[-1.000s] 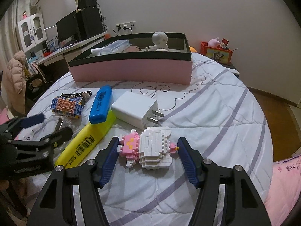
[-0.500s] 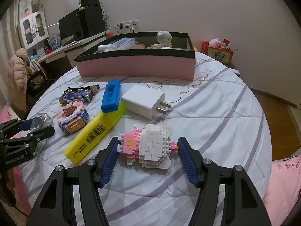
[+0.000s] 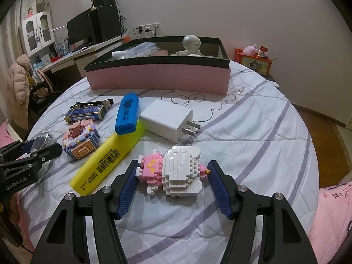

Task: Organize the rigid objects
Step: 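Grasp the clear glass bottle with the left tool while the right tool grasps the pink-white block figure, then lift and carry the bottle and block figure over the pink box with both tools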

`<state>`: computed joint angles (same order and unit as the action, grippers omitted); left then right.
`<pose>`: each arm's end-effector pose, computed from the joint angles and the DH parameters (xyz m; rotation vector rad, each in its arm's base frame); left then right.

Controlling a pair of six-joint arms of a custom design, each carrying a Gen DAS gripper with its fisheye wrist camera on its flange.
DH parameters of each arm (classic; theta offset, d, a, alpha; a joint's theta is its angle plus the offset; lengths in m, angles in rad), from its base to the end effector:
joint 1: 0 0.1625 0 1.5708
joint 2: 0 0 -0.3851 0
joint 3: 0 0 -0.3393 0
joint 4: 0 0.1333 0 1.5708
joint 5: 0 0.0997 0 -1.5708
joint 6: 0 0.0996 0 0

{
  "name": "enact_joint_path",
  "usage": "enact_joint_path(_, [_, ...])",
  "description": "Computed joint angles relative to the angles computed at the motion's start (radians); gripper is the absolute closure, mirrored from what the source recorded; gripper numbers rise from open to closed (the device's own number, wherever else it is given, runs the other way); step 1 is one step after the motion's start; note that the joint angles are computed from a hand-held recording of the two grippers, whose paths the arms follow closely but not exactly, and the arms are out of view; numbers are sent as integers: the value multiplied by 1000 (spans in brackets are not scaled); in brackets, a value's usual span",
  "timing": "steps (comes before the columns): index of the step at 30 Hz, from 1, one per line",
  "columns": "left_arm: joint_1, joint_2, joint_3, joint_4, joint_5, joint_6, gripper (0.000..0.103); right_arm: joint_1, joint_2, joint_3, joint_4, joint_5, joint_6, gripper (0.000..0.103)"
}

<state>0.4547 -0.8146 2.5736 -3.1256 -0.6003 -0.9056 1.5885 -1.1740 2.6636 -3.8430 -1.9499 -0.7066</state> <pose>-0.1632 -0.3196 0.0340 0.3667 2.2837 -0.9062 0.1020 -0.3105 0.1842 0.6786 -2.3323 0.7835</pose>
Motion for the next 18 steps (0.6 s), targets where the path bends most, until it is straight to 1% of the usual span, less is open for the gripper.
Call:
enact_joint_path(4, [-16,-6,9,-22,1,6,50,1,-8,16,-27,14,-4,39])
enact_joint_path(7, [-48,-22,11,5,15,-14,50,5,-36,42,-57,48,2,39])
enact_joint_path(10, [-102,-50,4,121,71,-82,50,27,-61,63,-103,82,7,39])
enact_joint_path(12, [-140,-71,2,178,100,-114,50,56,-73,76,-145,98,8,39])
enact_joint_path(15, [-188,-87,9,173,128,-118,50,118,-88,80,-184,98,11,39])
enact_joint_path(16, [-207,-94,8,185,142,-124,50,148,-94,80,-191,88,14,39])
enact_joint_path(18, [-250,-114,6,227,178,-148,50,186,-92,74,-213,77,17,39])
